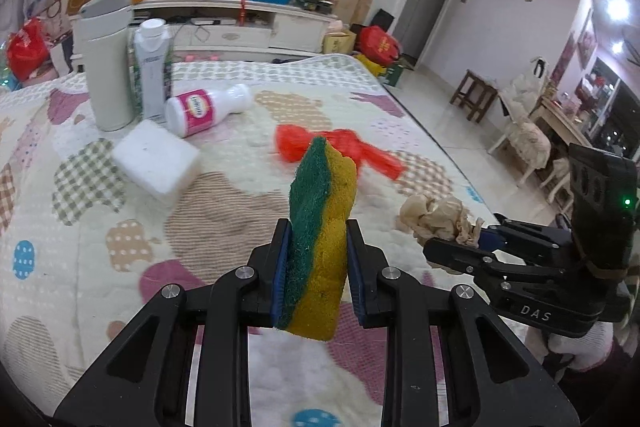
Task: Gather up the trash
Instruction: 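Grasp the yellow-green sponge with left tool while right tool grasps crumpled brown paper, then carry the sponge with left tool while right tool carries the paper to the bin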
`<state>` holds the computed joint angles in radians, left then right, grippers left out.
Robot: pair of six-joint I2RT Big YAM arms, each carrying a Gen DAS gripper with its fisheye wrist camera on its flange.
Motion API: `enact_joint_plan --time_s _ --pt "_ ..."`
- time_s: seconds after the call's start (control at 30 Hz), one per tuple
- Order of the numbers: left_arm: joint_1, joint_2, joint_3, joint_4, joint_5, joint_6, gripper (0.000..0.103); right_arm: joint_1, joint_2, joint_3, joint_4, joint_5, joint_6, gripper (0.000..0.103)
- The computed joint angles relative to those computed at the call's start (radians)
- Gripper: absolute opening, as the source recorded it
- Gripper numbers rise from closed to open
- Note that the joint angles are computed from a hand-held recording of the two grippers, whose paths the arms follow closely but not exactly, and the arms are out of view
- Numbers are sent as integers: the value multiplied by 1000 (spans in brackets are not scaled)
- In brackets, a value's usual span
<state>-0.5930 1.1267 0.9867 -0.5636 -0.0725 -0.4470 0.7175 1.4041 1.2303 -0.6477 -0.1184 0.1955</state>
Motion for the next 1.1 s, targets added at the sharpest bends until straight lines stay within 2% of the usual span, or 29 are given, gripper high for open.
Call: enact_joint_plan --time_s 0.3,0.5,0.73,1.1 --pt "-103 47 80 9 -12 7 24 -74 -127 -53 -42 23 -18 30" --pt "-173 111 162 23 -1 9 24 -163 -210 -65 -104 26 -54 30" --pt "-264 212 274 30 17 24 24 -307 -304 -112 -177 37 -105 30" --pt "-365 394 461 -6 61 42 24 -541 -388 -226 -201 -25 -141 30"
